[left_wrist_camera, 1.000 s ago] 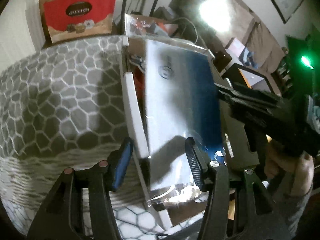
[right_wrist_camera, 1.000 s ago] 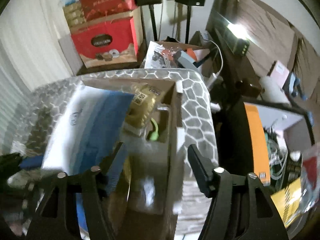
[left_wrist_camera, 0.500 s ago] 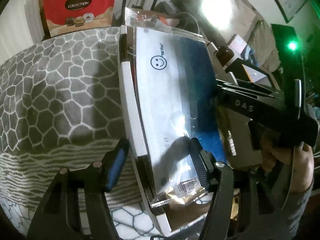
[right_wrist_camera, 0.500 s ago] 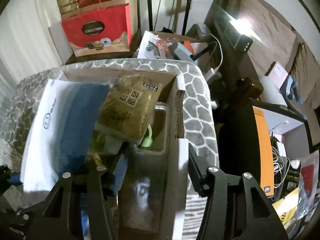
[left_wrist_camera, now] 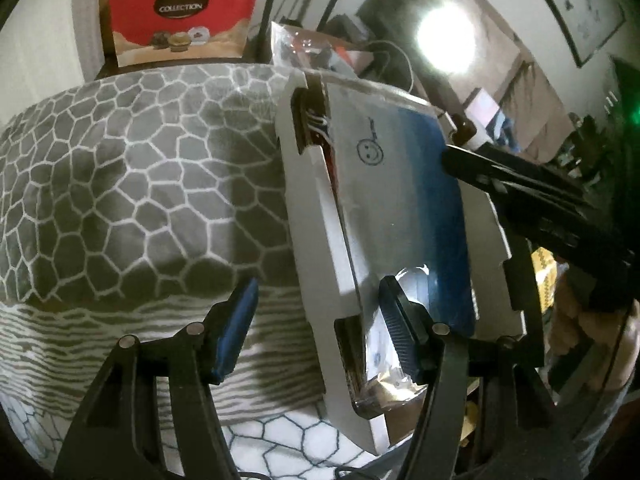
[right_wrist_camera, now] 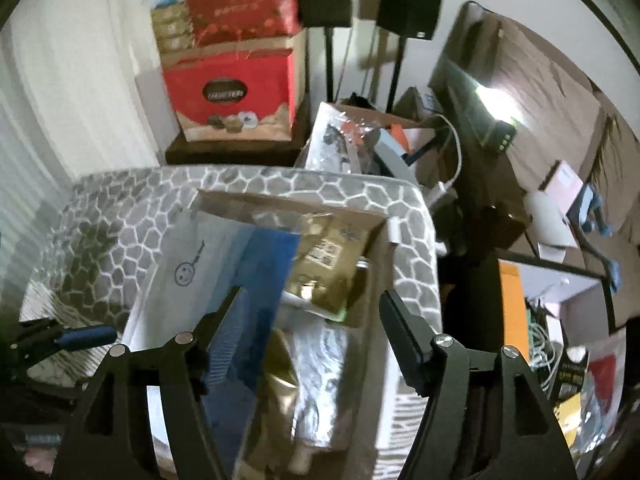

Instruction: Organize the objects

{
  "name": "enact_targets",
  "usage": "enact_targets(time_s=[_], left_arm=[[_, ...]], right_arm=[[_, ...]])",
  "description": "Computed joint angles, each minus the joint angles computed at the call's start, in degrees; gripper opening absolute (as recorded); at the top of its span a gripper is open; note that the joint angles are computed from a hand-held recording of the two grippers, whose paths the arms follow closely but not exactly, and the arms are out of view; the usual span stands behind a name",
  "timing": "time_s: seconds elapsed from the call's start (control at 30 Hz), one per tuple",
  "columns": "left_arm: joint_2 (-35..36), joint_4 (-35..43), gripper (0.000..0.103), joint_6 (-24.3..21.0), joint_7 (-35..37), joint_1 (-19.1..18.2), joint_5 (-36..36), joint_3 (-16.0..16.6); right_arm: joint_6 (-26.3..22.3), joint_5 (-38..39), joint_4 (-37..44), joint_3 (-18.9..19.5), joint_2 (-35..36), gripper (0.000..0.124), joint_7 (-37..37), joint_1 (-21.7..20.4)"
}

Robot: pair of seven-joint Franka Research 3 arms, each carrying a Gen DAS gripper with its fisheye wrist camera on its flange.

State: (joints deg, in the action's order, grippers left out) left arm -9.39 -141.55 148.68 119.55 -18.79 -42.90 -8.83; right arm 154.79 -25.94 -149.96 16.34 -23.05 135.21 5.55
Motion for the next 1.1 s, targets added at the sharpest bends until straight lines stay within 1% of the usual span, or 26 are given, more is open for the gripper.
enact_targets(time_s=[0.07, 0.1, 0.13, 0.2, 0.33, 0.5, 0.67, 0.8, 0.9, 1.0, 1.1], left_arm=[[-0.25, -0.37, 0.059, -0.2, 0.14, -0.25, 0.69, -0.35], [-0.48, -0.51, 0.059, -0.71, 0.43, -0.43, 1.17, -0.43], [-0.86, -0.74, 0.059, -1.04, 0.79, -0.61, 1.35, -0.44], [-1.68, -1.13, 0.059, -1.5, 2.18, -1.05, 0.91, -0.09], [-2.76, -1.32, 0.059, -1.26, 2.86, -1.39, -0.4, 0.71], [-2.23, -0.27, 0.061, -1.04, 2.67, -0.72, -1.11, 1.5], [-0.51, 1.16, 0.062, -0.02, 1.22, 0.8, -1.06, 1.56], [1.8, 2.86, 0.062, 1.43, 0.25, 1.98, -0.91, 1.13], [3.98, 4.54, 0.061, 2.25, 0.34, 2.72, -0.9, 0.52], [5.77, 6.29, 0.06, 1.56, 2.13, 3.46, -3.51, 0.01], [7.32, 7.92, 0.058, 1.12, 1.45, 4.37, -3.15, -1.08]], right_arm=[[-0.86, -1.26, 1.28, 0.52, 2.55, 0.069, 0.07, -0.34], [-0.38, -1.45, 1.4, 0.11, 3.26, 0.069, 0.21, -0.14], [0.37, -0.17, 1.06, -1.13, 3.17, 0.069, -0.36, 0.69], [1.5, 1.93, -0.06, -2.66, 1.47, 0.069, -1.08, 1.41], [1.46, 2.84, -1.49, -2.22, -2.38, 0.069, -1.82, -0.03], [0.85, 6.53, -3.99, -2.38, -5.98, 0.069, -4.83, -0.04], [0.75, 10.61, -8.48, -2.29, -10.52, 0.069, -6.47, 0.27], [0.24, 12.63, -10.86, -1.5, -12.66, 0.069, -6.71, -1.1], [0.02, 14.54, -12.37, -2.06, -13.5, 0.069, -7.32, -1.1], [0.47, 16.2, -13.62, -2.36, -13.87, 0.063, -8.36, -0.87], [0.91, 17.66, -14.13, -2.46, -13.29, 0.051, -9.14, -0.63]])
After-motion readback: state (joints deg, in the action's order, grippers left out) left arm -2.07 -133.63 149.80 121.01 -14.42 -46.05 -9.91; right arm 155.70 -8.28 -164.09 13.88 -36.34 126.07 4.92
